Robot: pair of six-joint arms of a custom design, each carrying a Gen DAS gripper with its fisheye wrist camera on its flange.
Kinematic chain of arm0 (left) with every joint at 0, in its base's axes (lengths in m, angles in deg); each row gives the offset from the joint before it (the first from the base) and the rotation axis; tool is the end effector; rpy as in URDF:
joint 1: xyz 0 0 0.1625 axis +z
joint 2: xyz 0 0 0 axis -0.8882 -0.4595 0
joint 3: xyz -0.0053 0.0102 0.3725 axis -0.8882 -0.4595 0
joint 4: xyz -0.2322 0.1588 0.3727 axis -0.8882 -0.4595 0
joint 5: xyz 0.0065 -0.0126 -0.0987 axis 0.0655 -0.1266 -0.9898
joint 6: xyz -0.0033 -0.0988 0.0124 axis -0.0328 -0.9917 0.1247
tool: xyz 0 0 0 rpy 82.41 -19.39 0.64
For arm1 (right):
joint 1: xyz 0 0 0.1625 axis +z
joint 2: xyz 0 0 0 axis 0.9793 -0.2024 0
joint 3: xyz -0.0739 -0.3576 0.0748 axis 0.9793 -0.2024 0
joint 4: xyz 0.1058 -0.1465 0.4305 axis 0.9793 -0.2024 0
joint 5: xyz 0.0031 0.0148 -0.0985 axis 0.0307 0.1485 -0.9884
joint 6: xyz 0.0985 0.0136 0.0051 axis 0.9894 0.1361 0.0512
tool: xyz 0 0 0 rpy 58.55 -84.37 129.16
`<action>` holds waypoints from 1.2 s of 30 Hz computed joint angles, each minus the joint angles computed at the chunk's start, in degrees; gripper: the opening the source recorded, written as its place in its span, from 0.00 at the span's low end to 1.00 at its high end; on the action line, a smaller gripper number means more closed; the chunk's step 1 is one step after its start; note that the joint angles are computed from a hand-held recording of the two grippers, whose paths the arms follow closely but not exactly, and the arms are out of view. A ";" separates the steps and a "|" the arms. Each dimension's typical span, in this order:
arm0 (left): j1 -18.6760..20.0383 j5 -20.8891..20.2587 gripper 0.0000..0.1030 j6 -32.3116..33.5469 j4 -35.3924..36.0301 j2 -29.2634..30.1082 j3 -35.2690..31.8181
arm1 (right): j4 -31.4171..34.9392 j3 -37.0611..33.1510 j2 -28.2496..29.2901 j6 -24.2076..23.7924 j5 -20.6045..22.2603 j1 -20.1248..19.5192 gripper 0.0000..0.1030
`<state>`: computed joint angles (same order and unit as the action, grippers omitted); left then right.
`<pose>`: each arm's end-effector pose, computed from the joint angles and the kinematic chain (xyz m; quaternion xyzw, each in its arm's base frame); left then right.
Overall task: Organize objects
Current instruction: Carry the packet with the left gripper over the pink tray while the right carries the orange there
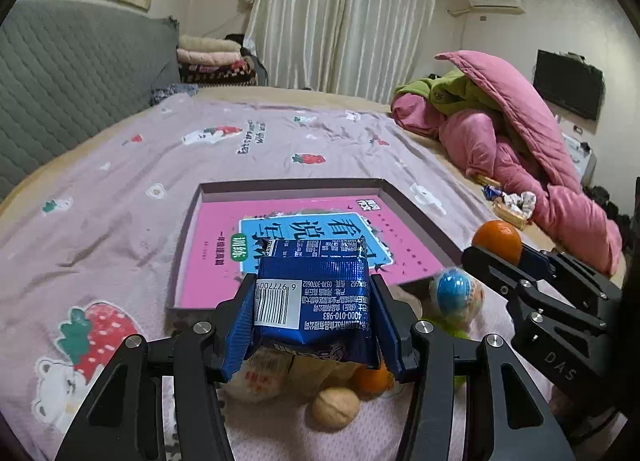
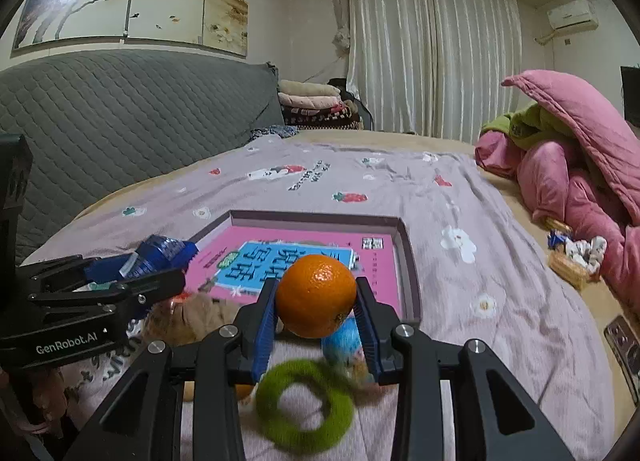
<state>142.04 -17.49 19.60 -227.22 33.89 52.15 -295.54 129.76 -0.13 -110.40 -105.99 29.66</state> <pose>0.0134 -0.7611 0.2405 0.3261 0.8672 -0.3364 0.1686 0.2974 -0.6729 -0.0699 0.1910 -0.7880 0.4876 0.3238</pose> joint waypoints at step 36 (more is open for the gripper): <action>2.03 1.76 0.54 -0.57 10.06 14.41 -22.48 | 10.53 -16.70 5.33 -2.54 2.62 -3.15 0.36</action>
<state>144.06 -15.73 19.02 -217.16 48.30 29.67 -285.01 113.06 5.20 -112.94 -103.37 26.51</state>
